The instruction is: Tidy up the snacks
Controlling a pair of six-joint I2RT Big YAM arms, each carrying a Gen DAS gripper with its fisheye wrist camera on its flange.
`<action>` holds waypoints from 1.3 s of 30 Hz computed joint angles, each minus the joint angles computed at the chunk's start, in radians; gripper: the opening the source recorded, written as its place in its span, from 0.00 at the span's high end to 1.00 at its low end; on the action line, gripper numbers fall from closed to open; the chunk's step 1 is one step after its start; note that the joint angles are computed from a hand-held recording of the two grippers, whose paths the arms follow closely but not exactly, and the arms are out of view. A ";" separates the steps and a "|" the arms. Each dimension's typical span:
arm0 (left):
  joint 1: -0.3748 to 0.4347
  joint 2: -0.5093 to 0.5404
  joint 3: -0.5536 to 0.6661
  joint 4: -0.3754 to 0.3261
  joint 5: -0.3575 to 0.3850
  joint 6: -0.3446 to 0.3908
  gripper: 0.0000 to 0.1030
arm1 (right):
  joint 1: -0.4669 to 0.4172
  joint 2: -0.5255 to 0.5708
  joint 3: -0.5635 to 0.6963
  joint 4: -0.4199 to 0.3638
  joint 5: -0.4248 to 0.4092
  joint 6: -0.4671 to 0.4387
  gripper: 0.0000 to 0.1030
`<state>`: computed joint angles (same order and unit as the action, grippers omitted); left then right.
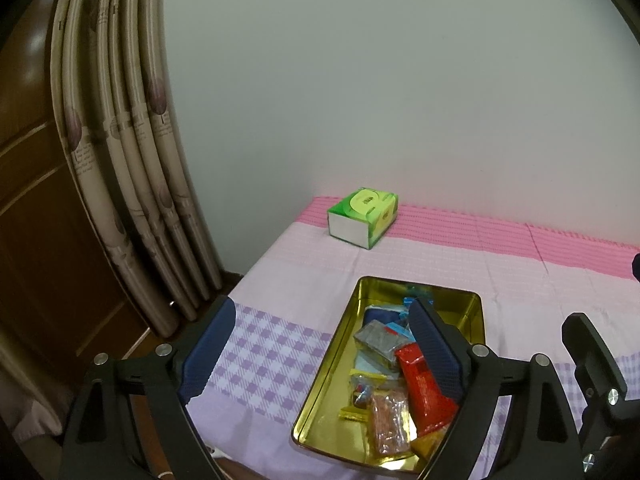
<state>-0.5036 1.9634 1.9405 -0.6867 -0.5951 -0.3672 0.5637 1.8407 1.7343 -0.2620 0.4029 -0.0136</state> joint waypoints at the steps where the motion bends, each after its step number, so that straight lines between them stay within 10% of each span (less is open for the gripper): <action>1: 0.001 0.000 0.001 -0.002 0.002 -0.002 0.14 | 0.000 0.000 0.000 -0.001 0.001 0.001 0.01; 39: 0.006 0.015 0.009 -0.035 -0.005 0.001 0.08 | -0.024 0.012 0.002 -0.056 -0.045 0.037 0.01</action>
<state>-0.4980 1.9780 1.9499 -0.7219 -0.6004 -0.3657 0.5400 1.8522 1.7364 -0.3179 0.3584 0.0230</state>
